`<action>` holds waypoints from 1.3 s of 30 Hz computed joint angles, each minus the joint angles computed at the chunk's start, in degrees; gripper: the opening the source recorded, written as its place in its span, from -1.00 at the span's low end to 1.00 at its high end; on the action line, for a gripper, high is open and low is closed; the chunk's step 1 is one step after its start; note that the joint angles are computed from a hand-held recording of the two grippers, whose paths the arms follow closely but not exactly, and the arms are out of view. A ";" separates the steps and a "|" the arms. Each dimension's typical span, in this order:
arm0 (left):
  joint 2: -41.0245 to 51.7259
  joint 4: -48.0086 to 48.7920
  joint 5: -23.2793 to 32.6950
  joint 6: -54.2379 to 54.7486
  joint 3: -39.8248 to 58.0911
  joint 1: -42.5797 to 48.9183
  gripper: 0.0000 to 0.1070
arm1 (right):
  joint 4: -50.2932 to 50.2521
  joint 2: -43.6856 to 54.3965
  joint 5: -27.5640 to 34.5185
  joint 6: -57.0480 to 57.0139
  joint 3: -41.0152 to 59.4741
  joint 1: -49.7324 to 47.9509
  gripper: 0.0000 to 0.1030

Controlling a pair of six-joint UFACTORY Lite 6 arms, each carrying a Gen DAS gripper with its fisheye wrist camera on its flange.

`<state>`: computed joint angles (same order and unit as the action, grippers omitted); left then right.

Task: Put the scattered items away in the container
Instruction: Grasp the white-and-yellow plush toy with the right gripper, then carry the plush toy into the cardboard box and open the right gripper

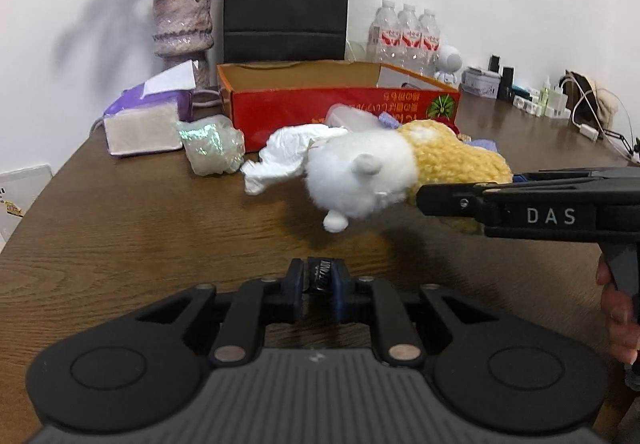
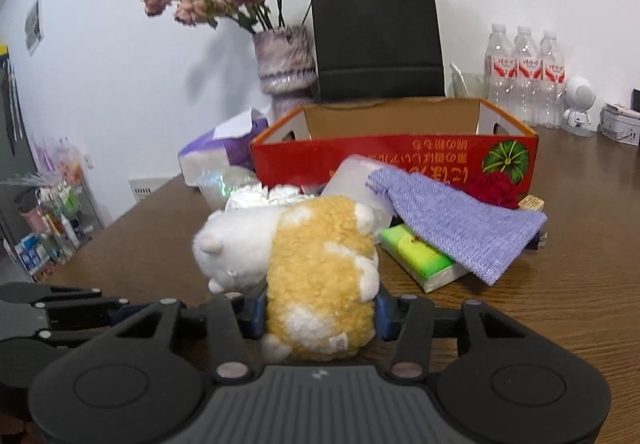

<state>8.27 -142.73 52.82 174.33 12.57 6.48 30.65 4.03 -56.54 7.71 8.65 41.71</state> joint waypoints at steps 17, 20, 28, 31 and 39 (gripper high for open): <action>-10.29 -9.06 -6.11 -10.56 9.83 -11.08 -0.71 | -18.33 -18.14 1.81 -1.76 -5.40 -23.89 -0.09; -5.51 -14.00 -7.64 -10.77 17.66 -14.88 -0.71 | -28.68 -12.75 3.03 1.21 1.78 -33.70 -0.09; 14.35 -21.15 -15.93 -14.28 43.67 -20.06 -0.71 | -39.59 6.23 8.42 7.73 25.15 -42.97 -0.09; 21.71 -22.51 -19.02 -15.49 52.94 -20.64 -0.71 | -40.54 13.25 12.10 8.96 34.42 -43.37 -0.09; 41.99 -6.00 -33.34 -36.06 81.85 -19.03 -0.70 | -50.75 32.39 28.13 17.71 61.18 -44.87 -0.09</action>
<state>50.26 -148.73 19.48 138.27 94.43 -12.56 -20.10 36.42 -28.41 25.41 69.83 -3.15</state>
